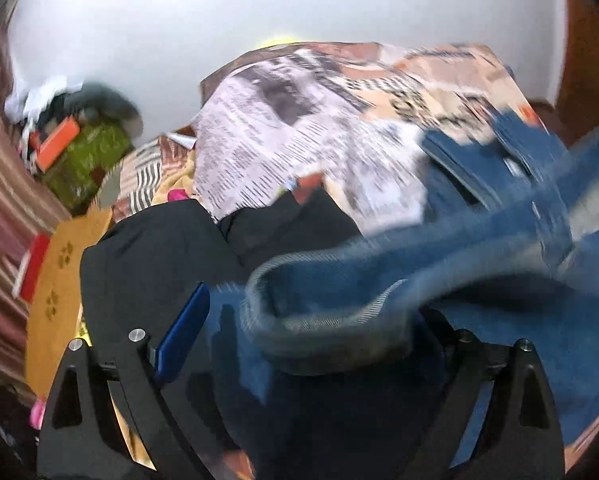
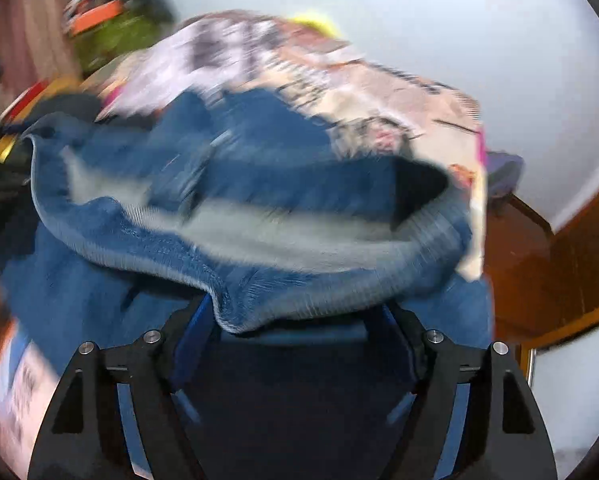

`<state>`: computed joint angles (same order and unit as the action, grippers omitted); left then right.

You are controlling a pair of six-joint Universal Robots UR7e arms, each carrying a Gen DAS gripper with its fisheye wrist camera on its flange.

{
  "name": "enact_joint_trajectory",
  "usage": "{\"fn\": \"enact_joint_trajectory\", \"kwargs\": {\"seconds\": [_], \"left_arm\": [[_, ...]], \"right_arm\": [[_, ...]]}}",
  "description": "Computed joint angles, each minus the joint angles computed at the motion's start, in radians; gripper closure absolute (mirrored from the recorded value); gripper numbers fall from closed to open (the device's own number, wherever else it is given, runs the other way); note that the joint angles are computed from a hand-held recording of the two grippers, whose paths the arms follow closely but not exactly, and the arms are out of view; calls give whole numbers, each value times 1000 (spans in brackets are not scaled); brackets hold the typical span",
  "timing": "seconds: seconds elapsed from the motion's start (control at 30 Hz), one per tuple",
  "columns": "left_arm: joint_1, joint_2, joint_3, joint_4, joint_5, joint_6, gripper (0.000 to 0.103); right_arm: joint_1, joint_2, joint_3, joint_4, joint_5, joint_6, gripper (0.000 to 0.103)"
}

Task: Fold large clothes

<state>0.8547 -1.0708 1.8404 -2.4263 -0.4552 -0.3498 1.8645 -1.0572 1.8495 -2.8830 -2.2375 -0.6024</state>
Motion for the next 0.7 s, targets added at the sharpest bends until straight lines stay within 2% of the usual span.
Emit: {"fn": "enact_joint_trajectory", "kwargs": {"seconds": [0.07, 0.13, 0.17, 0.27, 0.33, 0.43, 0.7], "left_arm": [[10, 0, -24, -19, -3, -25, 9], [6, -4, -34, -62, 69, -68, 9], [7, -8, -36, -84, 71, -70, 9], [5, -51, -18, -164, 23, -82, 9], [-3, -76, -1, -166, 11, -96, 9], [-23, -110, 33, -133, 14, -132, 9], [-106, -197, 131, 0, 33, -246, 9]], "right_arm": [[-14, 17, -55, -22, 5, 74, 31], [-13, 40, -94, -98, -39, 138, 31], [-17, 39, -106, -124, -38, 166, 31], [-34, -13, -110, -33, 40, 278, 30], [-40, -51, -90, 3, 89, 316, 30], [-37, -91, -54, 19, 117, 311, 29], [3, -158, 40, 23, 121, 245, 29]]}}
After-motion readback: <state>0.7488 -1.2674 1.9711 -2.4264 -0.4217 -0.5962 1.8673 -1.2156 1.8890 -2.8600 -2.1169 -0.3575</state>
